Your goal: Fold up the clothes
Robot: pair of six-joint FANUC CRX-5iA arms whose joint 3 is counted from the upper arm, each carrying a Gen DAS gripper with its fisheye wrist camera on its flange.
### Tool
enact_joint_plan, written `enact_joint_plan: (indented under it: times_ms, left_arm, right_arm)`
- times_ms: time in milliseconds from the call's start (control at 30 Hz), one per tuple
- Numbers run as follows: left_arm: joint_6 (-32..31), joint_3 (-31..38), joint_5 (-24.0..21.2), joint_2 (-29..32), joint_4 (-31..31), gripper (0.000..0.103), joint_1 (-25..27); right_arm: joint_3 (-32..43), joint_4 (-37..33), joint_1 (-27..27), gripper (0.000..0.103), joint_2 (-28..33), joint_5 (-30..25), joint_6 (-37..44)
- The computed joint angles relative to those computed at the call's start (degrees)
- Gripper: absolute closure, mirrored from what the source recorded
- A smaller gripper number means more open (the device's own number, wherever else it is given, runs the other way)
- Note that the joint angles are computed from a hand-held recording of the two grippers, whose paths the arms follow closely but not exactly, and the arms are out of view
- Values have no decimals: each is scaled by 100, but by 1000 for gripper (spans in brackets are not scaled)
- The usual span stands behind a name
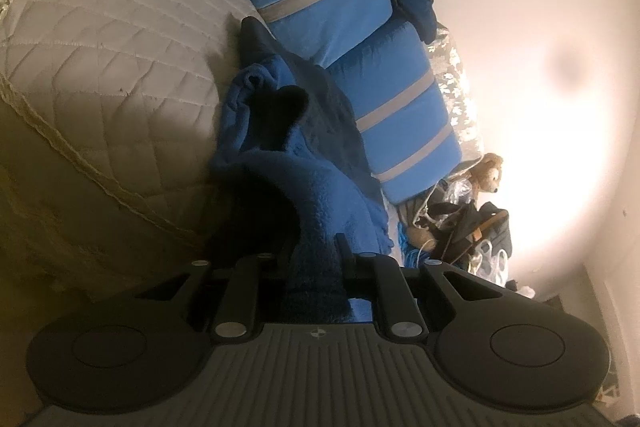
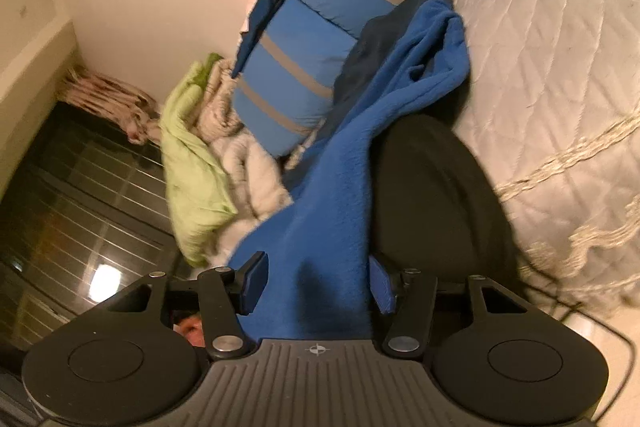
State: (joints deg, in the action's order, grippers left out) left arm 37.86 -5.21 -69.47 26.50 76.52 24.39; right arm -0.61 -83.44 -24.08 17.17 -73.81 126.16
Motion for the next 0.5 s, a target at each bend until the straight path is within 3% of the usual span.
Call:
enact_joint_plan:
  times_ms: [100, 167, 367, 500]
  left_arm:
    - [26, -137, -80, -23, 279, 86, -14]
    - [-36, -242, -73, -92, 428, 86, -33]
    - [84, -615, -327, -250, 1354, 86, -227]
    - [-110, -663, -357, -422, 1657, 86, -389]
  right_arm:
    - [-44, 43, 99, 61, -104, 181, -72]
    - [-36, 252, 229, 92, -216, 354, -217]
    - [-286, -220, 126, 96, -672, 837, 178]
    - [-276, -625, -25, 96, -913, 1066, 437]
